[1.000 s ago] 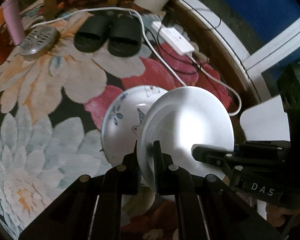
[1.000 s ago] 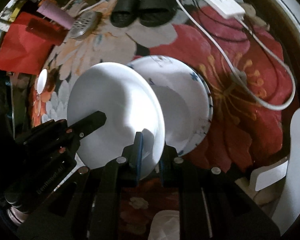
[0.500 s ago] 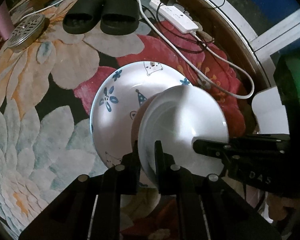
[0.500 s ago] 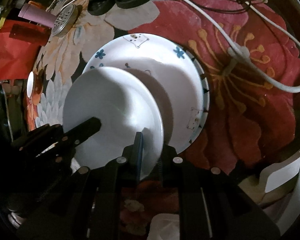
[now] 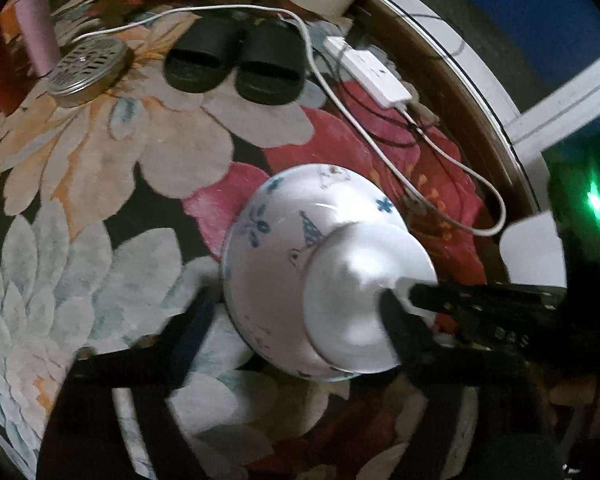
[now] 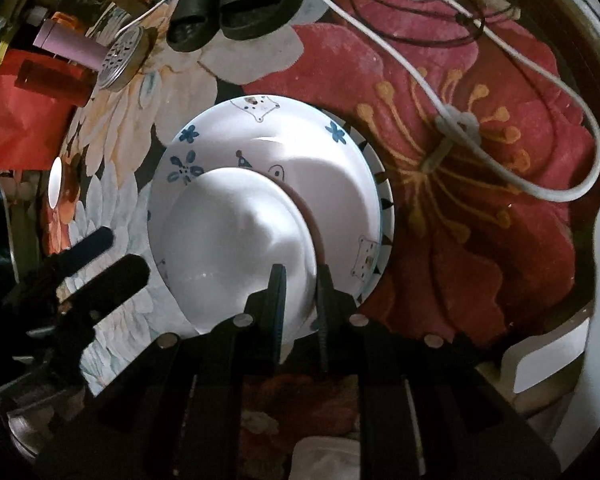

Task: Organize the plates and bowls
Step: 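Lower the bowl onto the white plate and open the right tool, then move both tools back toward the remaining small white bowl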

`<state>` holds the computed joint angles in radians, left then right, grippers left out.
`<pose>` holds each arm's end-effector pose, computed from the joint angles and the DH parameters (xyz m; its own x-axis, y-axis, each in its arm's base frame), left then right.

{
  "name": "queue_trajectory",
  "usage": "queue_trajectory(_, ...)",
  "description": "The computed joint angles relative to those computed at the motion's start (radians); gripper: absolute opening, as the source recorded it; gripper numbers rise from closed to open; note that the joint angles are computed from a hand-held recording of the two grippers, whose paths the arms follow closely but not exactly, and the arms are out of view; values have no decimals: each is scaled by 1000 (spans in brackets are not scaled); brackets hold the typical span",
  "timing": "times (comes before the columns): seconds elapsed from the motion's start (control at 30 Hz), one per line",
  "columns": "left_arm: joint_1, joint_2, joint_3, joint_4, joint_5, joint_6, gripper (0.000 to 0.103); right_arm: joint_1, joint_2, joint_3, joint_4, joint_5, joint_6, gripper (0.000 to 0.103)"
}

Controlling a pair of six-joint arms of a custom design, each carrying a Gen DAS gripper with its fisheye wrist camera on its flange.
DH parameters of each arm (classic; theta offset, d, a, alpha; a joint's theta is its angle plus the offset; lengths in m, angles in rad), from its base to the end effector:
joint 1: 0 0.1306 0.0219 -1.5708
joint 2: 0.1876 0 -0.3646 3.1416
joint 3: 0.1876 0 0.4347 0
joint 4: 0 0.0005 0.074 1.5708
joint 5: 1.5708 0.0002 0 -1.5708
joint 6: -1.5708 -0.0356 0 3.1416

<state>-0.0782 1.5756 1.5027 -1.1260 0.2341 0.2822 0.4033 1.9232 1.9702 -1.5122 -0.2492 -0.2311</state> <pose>0.5620 -0.0528 0.3555 -0.9366 -0.1983 -0.2888 -0.1049 0.9453 -0.3088 0.5990 0.2646 0.3558 -0.9829 -0.1781 -0.0464 -0.1840 0.9471 0.2629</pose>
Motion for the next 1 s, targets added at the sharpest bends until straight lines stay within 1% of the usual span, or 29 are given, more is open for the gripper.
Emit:
queue_trajectory(0.03,2,-5,-6,6,-12,3,101,3,-1,2,-1,12,4,17)
queue_trajectory(0.13,9,-15,-18,12,-30,-1,102,8,-3,12,-12,38,12,19)
queue_trajectory(0.17,11,-18,-22,13,-38,-2,102,9,-5,13,-10,39,11,23)
queue_trajectory(0.2,12,-21,-26,13,-47,-2,102,12,-7,14,-7,44,10,37)
queue_trajectory(0.23,16,-24,-29,12,-60,-2,102,15,-13,13,0,53,12,48)
queue_trajectory(0.27,19,-25,-32,13,-66,0,102,21,-23,8,15,73,11,75)
queue_trajectory(0.3,23,-28,-35,13,-69,4,102,25,-31,3,29,86,10,95)
queue_trajectory(0.33,30,-32,-39,13,-71,12,102,29,-39,-1,45,96,9,101)
queue_trajectory(0.37,34,-33,-41,11,-71,15,102,34,-46,-2,59,105,9,102)
queue_trajectory(0.47,50,-41,-48,5,-79,20,102,46,-46,12,71,111,12,102)
queue_trajectory(0.67,68,-61,-65,0,-89,15,102,67,-36,17,62,106,12,102)
queue_trajectory(1.0,82,-77,-78,-10,-100,9,102,72,-37,17,55,111,11,102)
